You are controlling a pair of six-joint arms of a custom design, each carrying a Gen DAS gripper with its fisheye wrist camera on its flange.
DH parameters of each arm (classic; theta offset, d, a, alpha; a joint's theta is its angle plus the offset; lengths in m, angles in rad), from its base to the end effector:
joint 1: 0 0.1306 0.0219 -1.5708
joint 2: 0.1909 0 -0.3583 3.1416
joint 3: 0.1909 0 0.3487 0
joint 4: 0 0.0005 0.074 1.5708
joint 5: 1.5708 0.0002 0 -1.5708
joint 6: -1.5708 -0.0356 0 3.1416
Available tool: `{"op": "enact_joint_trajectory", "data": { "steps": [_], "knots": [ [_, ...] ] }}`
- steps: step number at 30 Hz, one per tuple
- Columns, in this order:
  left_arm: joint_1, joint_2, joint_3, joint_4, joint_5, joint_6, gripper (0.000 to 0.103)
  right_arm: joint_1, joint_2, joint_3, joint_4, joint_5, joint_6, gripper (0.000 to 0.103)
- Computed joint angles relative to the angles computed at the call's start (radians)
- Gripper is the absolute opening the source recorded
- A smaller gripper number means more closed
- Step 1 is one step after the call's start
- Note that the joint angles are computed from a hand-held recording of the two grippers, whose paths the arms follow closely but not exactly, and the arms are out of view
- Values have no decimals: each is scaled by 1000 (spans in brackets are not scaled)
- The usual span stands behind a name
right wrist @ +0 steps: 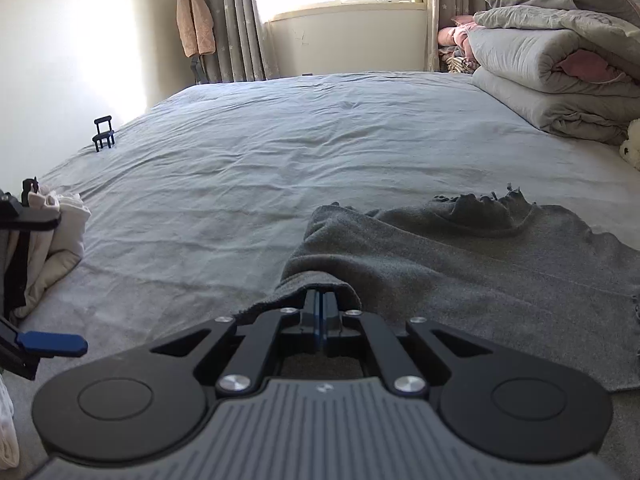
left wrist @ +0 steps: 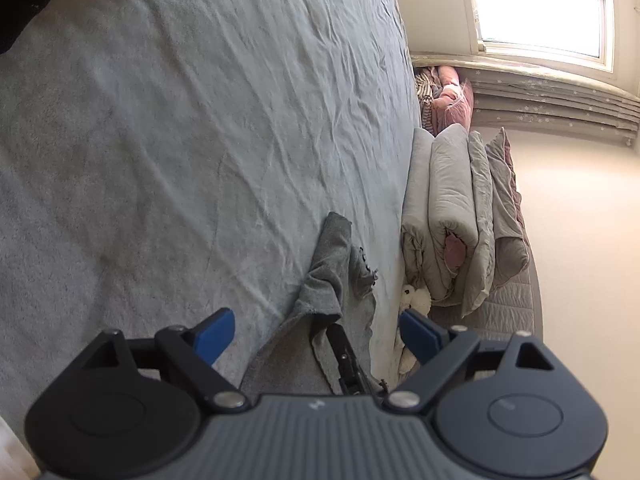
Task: Fold clothes
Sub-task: 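Fold the held sleeve across the sweatshirt body with the right gripper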
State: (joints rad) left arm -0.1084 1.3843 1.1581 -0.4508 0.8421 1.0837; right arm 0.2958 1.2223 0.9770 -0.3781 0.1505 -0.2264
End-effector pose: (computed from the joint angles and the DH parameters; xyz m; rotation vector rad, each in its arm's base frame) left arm 0.4338 -0.0744 0.3493 -0.6710 2.3672 -1.5388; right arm 0.3771 0.1088 0.3359 0.0086 2.1891 0.1301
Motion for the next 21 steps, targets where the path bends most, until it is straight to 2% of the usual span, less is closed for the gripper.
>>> {"op": "enact_joint_trajectory", "data": {
  "steps": [6, 11, 17, 21],
  "knots": [
    [13, 3, -28, 112, 54, 80, 92, 11, -10, -25, -4, -9, 42, 0],
    [22, 9, -81, 299, 114, 286, 94, -1, 9, -24, -18, -21, 10, 0],
    [22, 17, -116, 425, 133, 450, 95, 13, 13, -43, 4, 2, 11, 5],
    [20, 18, -122, 429, 135, 488, 98, 9, 13, -37, -3, -3, -3, 7]
  ]
}}
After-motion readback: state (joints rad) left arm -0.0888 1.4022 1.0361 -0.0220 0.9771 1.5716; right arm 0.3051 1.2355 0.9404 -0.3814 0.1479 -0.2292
